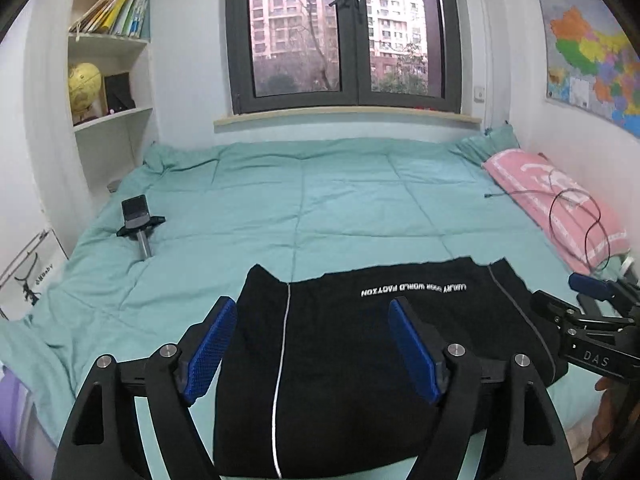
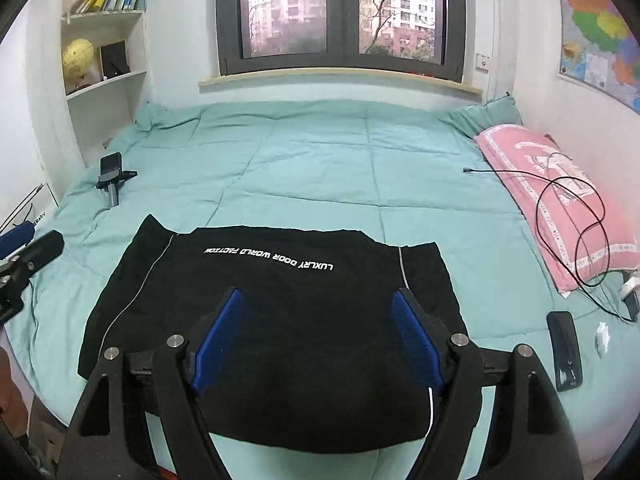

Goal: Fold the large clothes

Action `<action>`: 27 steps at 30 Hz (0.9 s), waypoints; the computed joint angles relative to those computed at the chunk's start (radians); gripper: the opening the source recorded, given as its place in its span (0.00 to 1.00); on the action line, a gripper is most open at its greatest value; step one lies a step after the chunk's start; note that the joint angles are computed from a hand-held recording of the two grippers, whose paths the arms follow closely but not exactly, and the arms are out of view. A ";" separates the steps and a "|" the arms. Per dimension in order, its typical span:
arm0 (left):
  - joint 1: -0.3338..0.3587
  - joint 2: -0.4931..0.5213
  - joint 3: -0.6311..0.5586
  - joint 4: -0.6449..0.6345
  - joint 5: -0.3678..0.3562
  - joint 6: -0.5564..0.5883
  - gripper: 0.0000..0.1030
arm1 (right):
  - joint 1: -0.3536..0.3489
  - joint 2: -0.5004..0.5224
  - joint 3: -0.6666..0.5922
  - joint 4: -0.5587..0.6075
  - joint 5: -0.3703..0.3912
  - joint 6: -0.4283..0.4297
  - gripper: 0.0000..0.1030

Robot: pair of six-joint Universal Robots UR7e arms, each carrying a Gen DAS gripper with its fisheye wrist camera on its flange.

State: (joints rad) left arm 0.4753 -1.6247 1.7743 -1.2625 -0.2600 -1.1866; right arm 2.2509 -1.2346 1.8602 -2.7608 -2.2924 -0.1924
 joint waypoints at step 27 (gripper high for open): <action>0.017 0.051 0.070 -0.124 -0.074 0.118 0.77 | -0.008 -0.042 0.056 0.048 0.008 0.061 0.78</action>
State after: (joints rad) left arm 0.4921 -1.5735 1.8446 -1.3862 -0.3344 -1.0689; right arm 2.2426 -1.2767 1.9158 -2.7126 -2.2840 -0.1318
